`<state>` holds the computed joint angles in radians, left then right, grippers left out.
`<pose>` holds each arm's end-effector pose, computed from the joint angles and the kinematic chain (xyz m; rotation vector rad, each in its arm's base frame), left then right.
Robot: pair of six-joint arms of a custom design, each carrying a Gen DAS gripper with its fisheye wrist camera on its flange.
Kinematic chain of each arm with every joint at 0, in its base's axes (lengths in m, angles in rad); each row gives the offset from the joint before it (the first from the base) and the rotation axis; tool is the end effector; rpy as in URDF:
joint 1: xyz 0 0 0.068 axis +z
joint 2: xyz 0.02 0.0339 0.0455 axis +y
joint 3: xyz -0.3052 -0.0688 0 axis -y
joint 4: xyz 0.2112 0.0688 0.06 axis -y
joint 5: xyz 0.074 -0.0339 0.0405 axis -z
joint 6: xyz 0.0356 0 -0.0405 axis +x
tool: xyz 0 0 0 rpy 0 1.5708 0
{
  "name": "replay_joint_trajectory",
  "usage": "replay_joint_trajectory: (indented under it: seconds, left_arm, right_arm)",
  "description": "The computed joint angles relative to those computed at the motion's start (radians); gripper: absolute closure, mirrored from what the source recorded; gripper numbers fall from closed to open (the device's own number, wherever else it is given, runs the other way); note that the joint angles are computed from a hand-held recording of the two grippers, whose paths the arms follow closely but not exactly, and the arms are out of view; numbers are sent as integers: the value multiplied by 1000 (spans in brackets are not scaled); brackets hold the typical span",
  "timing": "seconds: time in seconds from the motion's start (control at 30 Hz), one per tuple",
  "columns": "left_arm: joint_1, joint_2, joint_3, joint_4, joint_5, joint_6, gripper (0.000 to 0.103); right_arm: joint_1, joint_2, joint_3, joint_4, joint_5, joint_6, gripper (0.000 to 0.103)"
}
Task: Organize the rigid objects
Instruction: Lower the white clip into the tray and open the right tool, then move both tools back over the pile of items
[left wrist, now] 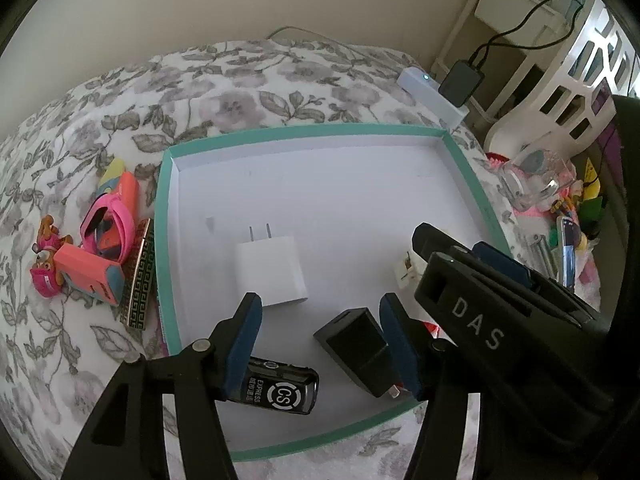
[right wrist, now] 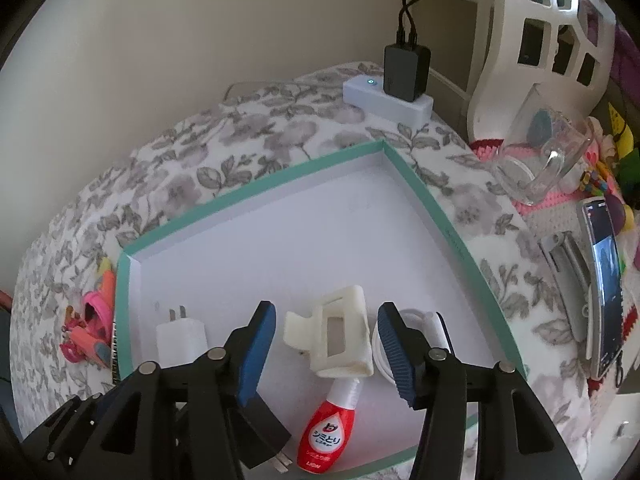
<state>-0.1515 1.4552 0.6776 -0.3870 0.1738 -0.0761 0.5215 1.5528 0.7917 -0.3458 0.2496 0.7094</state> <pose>0.2170 -0.0394 0.2111 0.1525 2.7385 -0.3015 0.2275 0.1206 0.2194 0.3232 2.6020 0.0889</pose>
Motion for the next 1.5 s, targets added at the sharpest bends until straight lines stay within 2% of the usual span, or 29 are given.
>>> replay_joint_trajectory:
  seconds: [0.13, 0.4, 0.67, 0.73, 0.93, 1.03, 1.23, 1.27, 1.33, 1.5]
  left_arm:
    - [15, -24, 13, -14, 1, 1, 30]
    - [82, -49, 41, -41, -17, 1, 29]
    - [193, -18, 57, -46, -95, 5, 26]
    - [229, -12, 61, -45, -104, 8, 7]
    - [382, 16, 95, -62, -79, 38, 7]
    - [459, 37, 121, -78, -77, 58, 6]
    - [628, 109, 181, -102, -59, 85, 6]
    - [653, 125, 191, -102, -58, 87, 6]
    - [692, 140, 203, -98, -60, 90, 6]
    - [763, 160, 227, -89, -6, 99, 5]
  right_arm:
    - [5, -29, -1, 5, 19, 10, 45]
    - [13, -95, -7, 17, 70, 42, 45]
    - [35, -51, -3, 25, 41, 26, 46]
    - [59, -30, 9, 25, 40, 12, 34]
    - [152, 32, 49, 28, 58, -24, 32]
    - [176, 56, 58, 37, 51, -27, 21]
    - [189, 77, 58, 52, 25, -19, 20]
    - [190, 80, 60, 53, 24, -19, 18]
    - [194, 86, 62, 59, 26, -19, 0]
    - [214, 101, 90, 44, 47, -26, 0]
